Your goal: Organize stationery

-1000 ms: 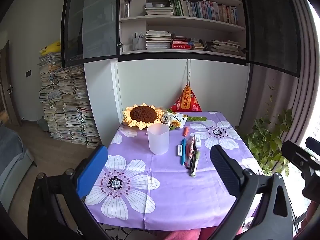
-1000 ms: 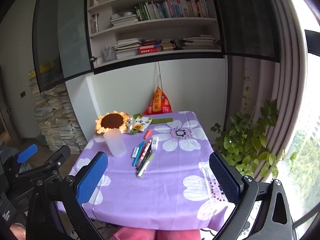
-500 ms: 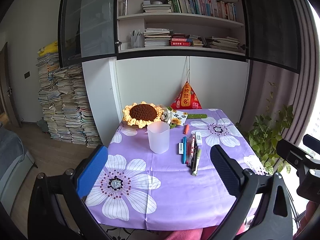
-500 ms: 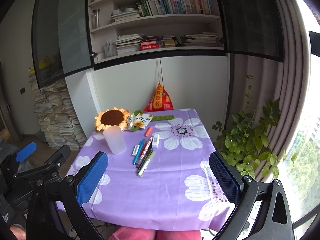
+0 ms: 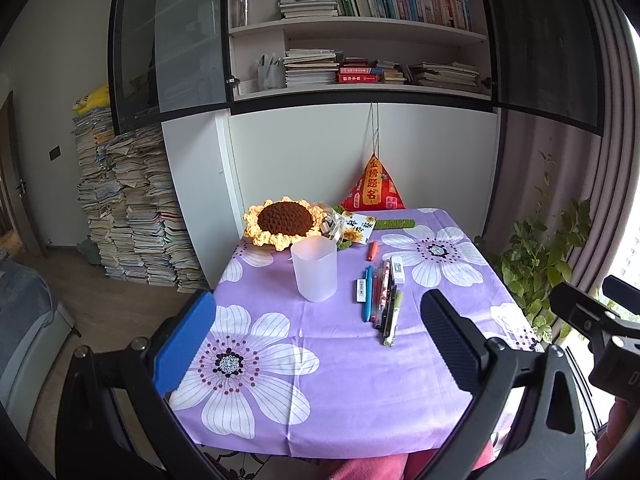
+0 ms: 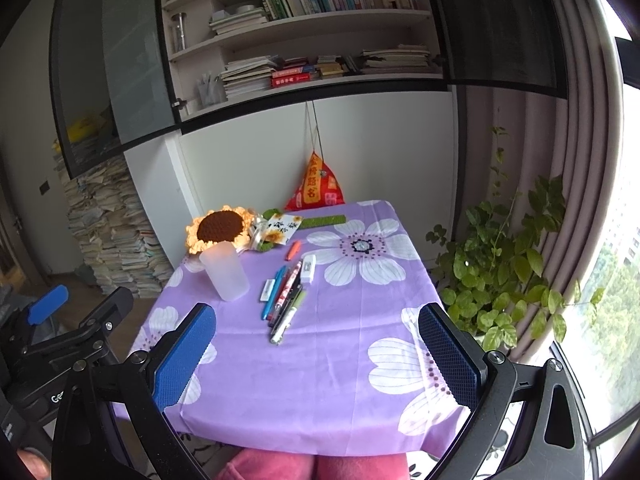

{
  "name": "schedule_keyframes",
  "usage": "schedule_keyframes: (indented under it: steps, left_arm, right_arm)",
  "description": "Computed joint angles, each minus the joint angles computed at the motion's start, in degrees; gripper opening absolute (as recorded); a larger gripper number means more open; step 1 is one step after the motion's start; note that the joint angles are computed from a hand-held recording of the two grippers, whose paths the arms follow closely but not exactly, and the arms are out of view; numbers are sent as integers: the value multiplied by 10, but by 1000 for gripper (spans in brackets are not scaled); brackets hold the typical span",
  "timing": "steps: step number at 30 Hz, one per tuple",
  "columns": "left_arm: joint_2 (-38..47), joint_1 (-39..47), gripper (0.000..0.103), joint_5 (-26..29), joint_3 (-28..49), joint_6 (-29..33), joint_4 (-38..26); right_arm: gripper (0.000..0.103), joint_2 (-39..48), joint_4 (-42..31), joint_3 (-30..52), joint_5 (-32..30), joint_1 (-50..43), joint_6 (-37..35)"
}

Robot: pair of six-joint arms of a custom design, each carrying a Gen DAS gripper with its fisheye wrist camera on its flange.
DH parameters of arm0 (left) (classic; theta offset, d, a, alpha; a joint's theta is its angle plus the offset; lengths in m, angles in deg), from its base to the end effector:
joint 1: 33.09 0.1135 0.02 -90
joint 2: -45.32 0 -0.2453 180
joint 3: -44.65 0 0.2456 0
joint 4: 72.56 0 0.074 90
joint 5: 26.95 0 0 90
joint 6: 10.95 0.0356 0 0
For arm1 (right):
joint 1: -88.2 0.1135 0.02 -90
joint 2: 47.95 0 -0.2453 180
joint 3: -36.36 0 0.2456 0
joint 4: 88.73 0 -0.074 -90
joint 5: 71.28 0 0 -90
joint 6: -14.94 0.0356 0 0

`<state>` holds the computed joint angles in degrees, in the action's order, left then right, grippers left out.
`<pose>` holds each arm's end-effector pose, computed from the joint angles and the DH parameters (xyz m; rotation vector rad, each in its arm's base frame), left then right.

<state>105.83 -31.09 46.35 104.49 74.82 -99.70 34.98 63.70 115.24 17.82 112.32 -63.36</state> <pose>0.2399 0.0186 0.2737 -0.2908 2.0243 0.2750 0.2992 0.1346 0.2821 -0.2416 2.1333 0.3849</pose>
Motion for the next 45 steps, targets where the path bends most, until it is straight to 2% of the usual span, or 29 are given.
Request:
schedule_keyframes:
  steps: [7, 18, 32, 45]
  left_arm:
    - [10, -5, 102, -8, 1, -4, -1]
    - [29, -5, 102, -6, 3, -5, 7]
    - [38, 25, 102, 43, -10, 9, 49]
    - [113, 40, 102, 62, 13, 15, 68]
  right_arm:
    - [101, 29, -15, 24, -21, -16, 7]
    - [101, 46, -13, 29, -19, -13, 3]
    - [101, 74, 4, 43, -1, 10, -11]
    - [101, 129, -18, 88, 1, 10, -11]
